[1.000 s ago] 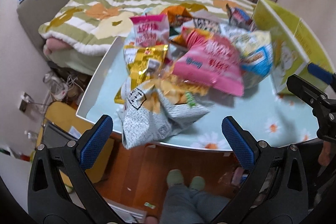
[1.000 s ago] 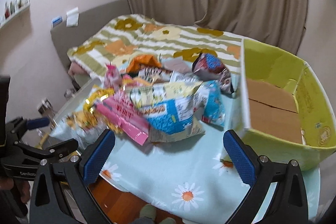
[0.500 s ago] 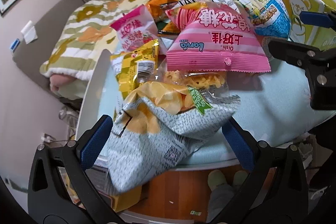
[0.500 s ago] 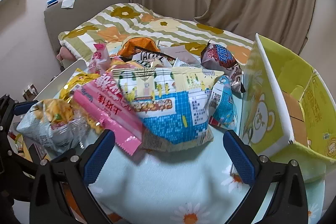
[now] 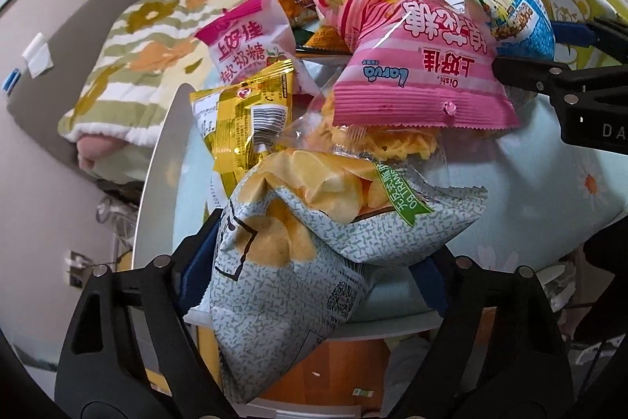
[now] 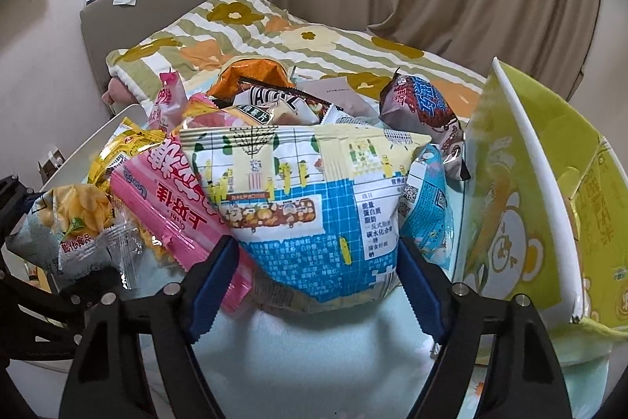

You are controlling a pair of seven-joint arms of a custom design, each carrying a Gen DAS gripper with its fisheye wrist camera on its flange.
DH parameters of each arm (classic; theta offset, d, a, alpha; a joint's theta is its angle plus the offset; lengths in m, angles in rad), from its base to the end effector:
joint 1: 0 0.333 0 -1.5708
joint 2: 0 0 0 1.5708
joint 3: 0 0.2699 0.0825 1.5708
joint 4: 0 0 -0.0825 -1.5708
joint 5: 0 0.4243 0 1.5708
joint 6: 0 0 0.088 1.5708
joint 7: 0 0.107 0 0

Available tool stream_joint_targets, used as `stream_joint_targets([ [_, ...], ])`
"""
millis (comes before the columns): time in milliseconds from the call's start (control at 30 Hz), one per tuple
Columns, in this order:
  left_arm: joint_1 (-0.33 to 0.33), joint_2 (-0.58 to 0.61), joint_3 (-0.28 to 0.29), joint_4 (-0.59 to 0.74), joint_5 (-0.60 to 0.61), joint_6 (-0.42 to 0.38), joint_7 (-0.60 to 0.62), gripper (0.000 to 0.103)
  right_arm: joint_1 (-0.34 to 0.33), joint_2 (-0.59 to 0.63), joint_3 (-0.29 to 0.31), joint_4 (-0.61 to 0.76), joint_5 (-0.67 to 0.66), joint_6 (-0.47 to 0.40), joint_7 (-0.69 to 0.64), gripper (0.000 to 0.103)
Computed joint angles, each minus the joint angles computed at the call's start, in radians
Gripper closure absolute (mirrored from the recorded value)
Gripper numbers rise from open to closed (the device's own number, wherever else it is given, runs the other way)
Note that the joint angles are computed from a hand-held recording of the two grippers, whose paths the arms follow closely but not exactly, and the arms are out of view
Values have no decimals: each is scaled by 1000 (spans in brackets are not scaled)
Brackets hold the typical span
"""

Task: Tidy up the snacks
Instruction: 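Grasp the silver-green chip bag with left tool while right tool grasps blue-white snack bag, then carry both bags over the cardboard box and open both tools to drop them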

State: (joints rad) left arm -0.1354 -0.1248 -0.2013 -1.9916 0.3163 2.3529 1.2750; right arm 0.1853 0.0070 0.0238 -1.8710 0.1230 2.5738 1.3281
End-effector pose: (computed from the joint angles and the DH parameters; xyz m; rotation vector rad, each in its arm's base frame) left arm 0.5728 -0.1997 0.5119 -1.6517 2.0499 -0.3928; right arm 0.6361 0.1329 0.5268 -2.0877 1.4265 -0.5673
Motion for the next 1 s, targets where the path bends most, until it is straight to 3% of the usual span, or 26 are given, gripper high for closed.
stream_joint_targets([
  [333, 0, -28, 2, -12, -37, -12, -1, 23, -8, -6, -2, -2, 84, -8, -36, 42],
  [733, 13, -99, 2, -13, -60, -27, -29, 23, -5, -120, -13, -55, 93, -3, -5, 42],
  [1000, 17, -105, 5, 63, -81, 53, -2, 23, -8, -203, -23, -63, 76, 15, 60, 42],
])
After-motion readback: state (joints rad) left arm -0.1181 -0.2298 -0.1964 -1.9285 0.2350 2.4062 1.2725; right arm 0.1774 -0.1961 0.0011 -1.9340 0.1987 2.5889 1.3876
